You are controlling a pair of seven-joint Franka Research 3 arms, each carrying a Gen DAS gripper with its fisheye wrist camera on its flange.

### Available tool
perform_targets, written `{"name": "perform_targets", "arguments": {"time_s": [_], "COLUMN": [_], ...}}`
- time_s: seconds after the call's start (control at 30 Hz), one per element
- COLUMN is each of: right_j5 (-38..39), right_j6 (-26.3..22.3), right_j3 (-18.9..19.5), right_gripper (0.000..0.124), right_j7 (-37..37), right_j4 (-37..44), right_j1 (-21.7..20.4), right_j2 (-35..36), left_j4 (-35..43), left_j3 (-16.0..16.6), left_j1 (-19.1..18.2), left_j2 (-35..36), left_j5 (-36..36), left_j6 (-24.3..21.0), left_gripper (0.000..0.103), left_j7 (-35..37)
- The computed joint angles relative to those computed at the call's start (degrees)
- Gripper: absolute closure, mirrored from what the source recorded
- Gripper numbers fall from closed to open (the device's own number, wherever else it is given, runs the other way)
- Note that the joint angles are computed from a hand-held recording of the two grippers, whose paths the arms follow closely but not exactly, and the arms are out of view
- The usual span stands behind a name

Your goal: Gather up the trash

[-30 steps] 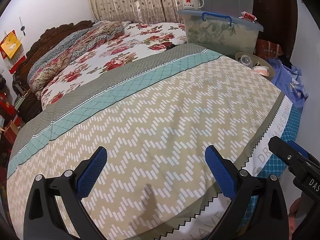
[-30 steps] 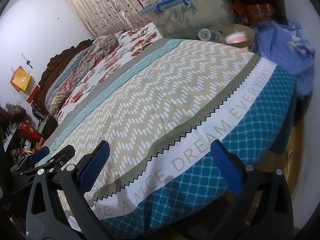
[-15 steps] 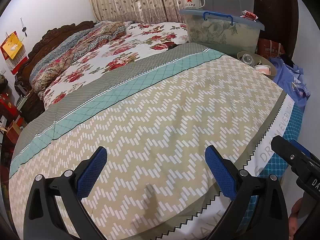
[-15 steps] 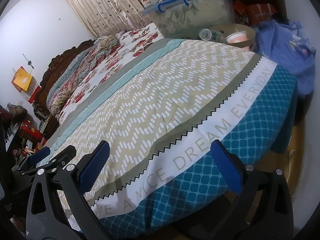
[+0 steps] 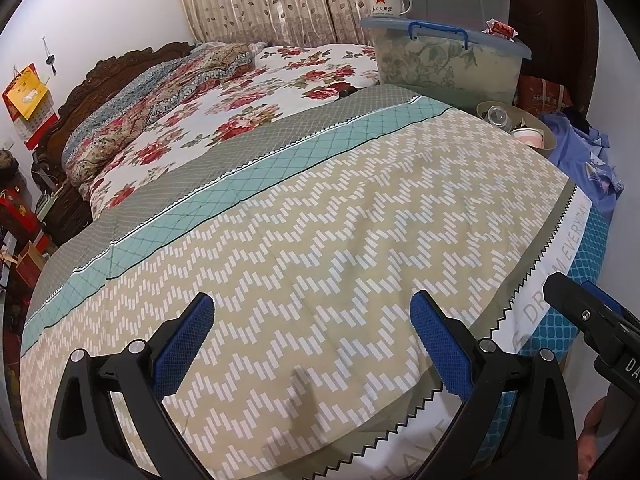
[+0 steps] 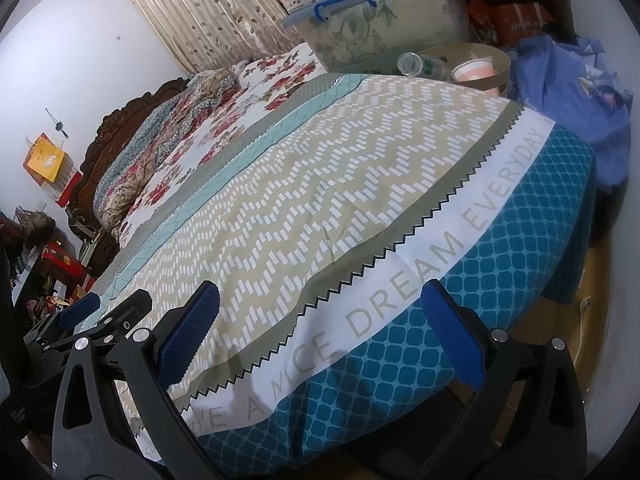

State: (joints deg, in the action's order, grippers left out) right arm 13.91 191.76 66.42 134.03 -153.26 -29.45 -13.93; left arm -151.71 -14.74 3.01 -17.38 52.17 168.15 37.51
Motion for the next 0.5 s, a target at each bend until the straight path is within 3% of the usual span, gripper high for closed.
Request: {"name": "perform_targets", "arguments": {"time_s": [0.4,0.5], "right_j5": [0.3,0.5], "right_j6": [0.6,0.7], "right_j3": [1.6,2.1], "right_gripper": [0.024,0.024], "right_j7": [-0.2,-0.1], "right_j4": [-0.2,-0.2], "right_j1": [-1.2,-1.4], "right_j2": [0.5,0.4], "left_j4": [-0.3,-0.3], "left_j3": [-1.1,0.5], "left_j1": [1.6,0.2], "left_j2": [-0.6,-0.3], "left_j5": [4.2,1.6], "left_j6": [0.7,0.3], "left_gripper": [0.009,0.009], "left_j7": [-3.7,-1.6]}}
